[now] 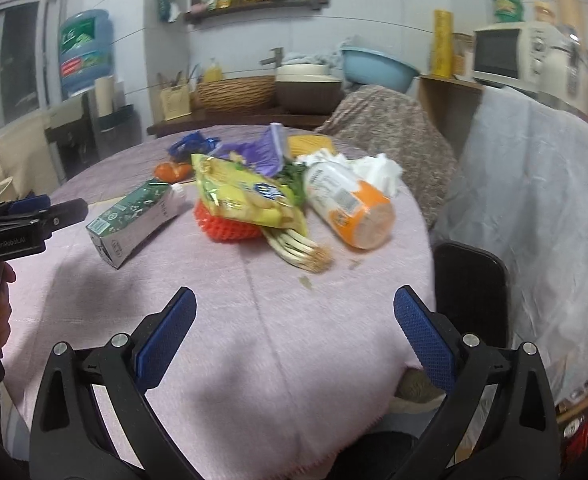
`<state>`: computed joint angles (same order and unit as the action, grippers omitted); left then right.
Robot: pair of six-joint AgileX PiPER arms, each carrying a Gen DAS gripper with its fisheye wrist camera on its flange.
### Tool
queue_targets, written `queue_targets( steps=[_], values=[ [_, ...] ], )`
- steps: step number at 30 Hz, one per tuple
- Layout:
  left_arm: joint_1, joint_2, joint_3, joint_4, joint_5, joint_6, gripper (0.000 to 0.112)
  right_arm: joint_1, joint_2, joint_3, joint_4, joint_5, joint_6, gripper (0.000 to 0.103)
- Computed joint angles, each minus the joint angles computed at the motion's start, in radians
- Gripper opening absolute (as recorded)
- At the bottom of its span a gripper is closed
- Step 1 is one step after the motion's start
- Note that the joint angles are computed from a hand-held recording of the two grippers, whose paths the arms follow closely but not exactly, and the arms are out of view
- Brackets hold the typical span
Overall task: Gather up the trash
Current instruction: 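Grasp the yellow snack bag with the right tool while the left tool grasps the green juice carton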
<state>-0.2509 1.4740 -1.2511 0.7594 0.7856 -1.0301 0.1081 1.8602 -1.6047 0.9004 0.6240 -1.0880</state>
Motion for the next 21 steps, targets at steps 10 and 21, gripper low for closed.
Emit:
queue_targets(
  steps=[10, 21],
  values=[
    [0.129, 0.075, -0.096, -0.306, -0.011, 0.285, 0.098, 0.186, 0.166, -0.235, -0.283, -0.124, -0.045, 0.08],
    [0.151, 0.251, -0.335, -0.379, 0.125, 0.507, 0.094, 0.252, 0.263, -0.344, -0.49, -0.242, -0.035, 0.016]
  ],
)
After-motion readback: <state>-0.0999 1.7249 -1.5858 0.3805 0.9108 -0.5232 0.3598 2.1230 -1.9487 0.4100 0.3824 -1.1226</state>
